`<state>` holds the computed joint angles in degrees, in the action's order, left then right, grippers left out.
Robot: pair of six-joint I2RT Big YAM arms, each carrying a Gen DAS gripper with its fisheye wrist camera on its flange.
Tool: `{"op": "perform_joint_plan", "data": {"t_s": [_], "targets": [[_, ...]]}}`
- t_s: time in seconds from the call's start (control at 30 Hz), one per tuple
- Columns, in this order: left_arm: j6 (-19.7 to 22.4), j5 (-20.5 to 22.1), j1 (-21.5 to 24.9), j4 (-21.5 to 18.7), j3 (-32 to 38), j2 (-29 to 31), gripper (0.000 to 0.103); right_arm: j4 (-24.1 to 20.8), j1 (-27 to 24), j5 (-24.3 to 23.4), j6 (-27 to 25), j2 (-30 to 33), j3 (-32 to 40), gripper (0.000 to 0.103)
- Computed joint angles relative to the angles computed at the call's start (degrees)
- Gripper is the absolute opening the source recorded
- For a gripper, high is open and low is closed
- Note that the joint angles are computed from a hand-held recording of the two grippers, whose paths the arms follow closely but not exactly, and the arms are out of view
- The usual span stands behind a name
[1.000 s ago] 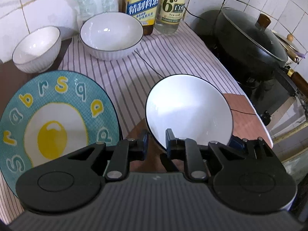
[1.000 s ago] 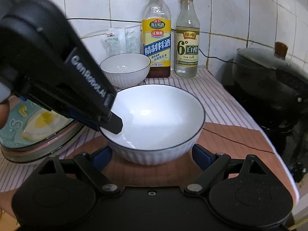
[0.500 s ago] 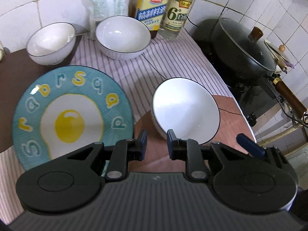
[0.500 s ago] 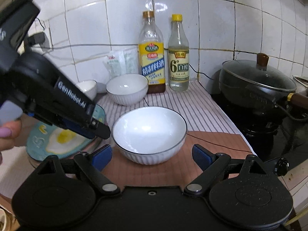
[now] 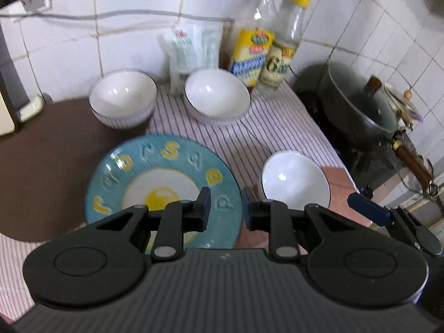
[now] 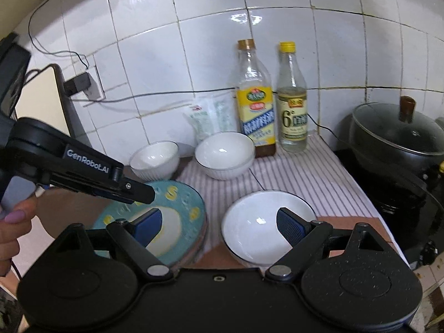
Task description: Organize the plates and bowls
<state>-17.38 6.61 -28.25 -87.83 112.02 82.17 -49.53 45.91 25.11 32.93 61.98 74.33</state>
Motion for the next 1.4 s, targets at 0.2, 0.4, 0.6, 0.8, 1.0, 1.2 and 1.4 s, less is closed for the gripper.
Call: {"op": "perform_joint_plan", "data": {"t_s": [0.2,0.4,0.6,0.8,1.0,1.2,1.4], "targets": [[3.52,-1.87,2.29,-0.51,5.93,2.95,0.025,1.76,-4.04,-6.15,2.10,3.30,4.42,0.092],[7.05,-4.02,2.70,2.17,7.73,5.58,0.035,2.90,-9.73,-14.48,3.79,7.96,8.25,0.092],[4.54,-5.38,3.55,9.47,2.80,6.66,0.049,5.06,-15.31,-24.01,11.49,13.21,10.06,0.088],[-0.70,-3.20,5.00,14.23,0.60,9.63,0.051,5.86,-19.17,-27.04,19.19,18.30,11.07,0.087],[-2.15,-1.41,4.59,12.11,5.62,15.71,0.051,3.47,-22.55,-29.26,22.50,23.55,15.14,0.083],[-2.46,-3.41,3.40,9.20,9.36,20.17,0.049,-0.87,-23.49,-29.02,22.96,28.25,20.55,0.074],[-2.14,-3.70,3.15,6.40,12.38,23.30,0.028,-5.23,-23.45,-27.58,22.69,32.16,24.43,0.033]]}}
